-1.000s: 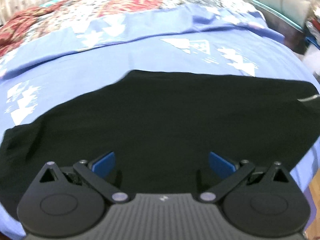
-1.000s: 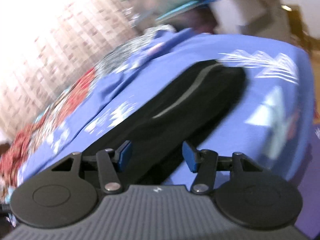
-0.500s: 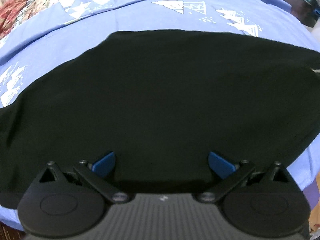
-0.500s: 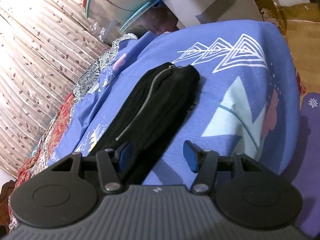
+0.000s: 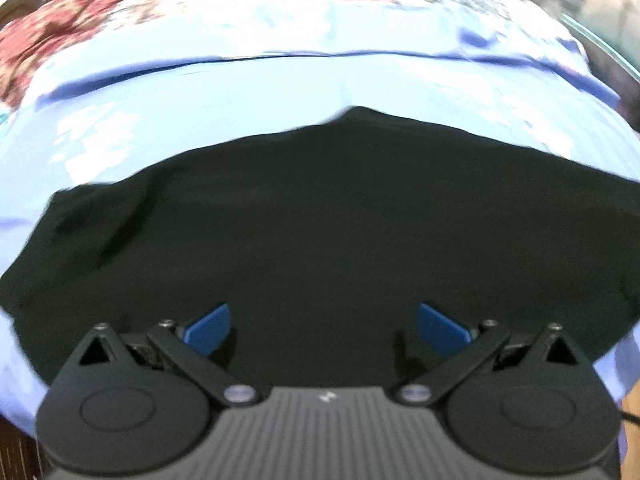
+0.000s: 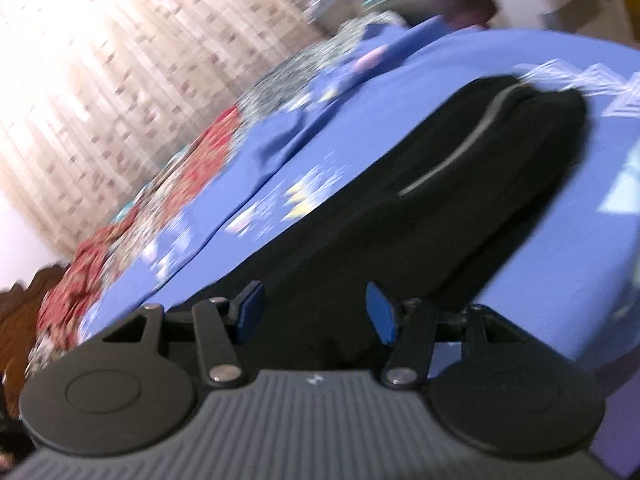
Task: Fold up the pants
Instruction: 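Grasp the zippered pocket edge with the right gripper and lift it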
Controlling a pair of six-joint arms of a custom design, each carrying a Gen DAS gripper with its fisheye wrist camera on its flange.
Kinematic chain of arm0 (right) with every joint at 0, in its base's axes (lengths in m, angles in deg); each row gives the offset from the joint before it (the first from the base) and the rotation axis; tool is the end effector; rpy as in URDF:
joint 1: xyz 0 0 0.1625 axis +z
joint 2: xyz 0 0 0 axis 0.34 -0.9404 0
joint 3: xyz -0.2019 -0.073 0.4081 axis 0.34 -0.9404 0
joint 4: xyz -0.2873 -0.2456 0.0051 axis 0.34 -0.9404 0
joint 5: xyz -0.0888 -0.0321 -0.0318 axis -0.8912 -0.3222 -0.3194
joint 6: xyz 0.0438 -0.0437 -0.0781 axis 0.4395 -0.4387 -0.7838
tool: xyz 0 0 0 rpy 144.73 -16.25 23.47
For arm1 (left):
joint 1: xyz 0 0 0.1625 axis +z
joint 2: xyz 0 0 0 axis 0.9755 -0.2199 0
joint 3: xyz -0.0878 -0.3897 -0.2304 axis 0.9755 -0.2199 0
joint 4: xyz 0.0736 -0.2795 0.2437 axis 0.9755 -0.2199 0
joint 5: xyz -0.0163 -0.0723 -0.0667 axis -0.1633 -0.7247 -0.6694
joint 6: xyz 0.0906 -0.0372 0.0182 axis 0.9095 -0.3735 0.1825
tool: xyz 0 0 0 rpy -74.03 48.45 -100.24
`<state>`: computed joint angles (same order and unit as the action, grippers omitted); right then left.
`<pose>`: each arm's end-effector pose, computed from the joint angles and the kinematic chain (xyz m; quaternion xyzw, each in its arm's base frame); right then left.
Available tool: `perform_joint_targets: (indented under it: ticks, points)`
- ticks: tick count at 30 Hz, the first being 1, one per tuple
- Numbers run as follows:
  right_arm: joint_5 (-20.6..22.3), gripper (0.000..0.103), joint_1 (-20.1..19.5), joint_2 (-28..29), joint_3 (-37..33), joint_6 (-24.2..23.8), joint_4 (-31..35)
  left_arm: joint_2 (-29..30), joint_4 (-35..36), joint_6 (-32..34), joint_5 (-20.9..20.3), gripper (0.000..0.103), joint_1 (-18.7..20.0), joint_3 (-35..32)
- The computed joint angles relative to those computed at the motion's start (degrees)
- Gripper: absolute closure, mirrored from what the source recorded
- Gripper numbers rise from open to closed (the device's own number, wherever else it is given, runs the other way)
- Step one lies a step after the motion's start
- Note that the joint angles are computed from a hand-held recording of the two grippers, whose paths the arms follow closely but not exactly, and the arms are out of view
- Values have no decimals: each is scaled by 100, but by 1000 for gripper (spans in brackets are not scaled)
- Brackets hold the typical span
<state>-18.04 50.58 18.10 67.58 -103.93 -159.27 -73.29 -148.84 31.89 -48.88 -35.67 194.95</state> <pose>-0.0149 -0.5233 0.1580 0.0538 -0.8791 0.4727 0.0294 -0.2234 -0.4865 0.0524 0.0363 0.8795 -0.2786 0.3840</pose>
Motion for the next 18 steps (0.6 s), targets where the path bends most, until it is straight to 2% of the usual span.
perform_joint_targets:
  ticks: [3, 7, 9, 11, 13, 15, 18]
  points:
    - [-132, 43, 196, 80, -69, -227, 282, -321, 402, -634, 131, 0, 59, 235]
    - [-292, 44, 311, 108, -171, -259, 535, -544, 1631, -1635, 302, 0, 266, 221]
    - [-518, 44, 326, 108, -192, -288, 360, -567, 2241, -2086, 228, 0, 442, 100]
    - [-619, 44, 227, 19, -210, -169, 107, -590, 2371, -2206, 235, 2, 392, 68]
    - [-582, 44, 27, -124, -172, 43, -184, -606, 2308, -2073, 233, 6, 259, 23]
    - [-588, 44, -168, -262, -158, 238, -459, -608, 1456, -1457, 243, 6, 74, 130]
    - [-543, 44, -504, -461, -199, 666, -680, -349, 768, -530, 388, 3, -149, -89]
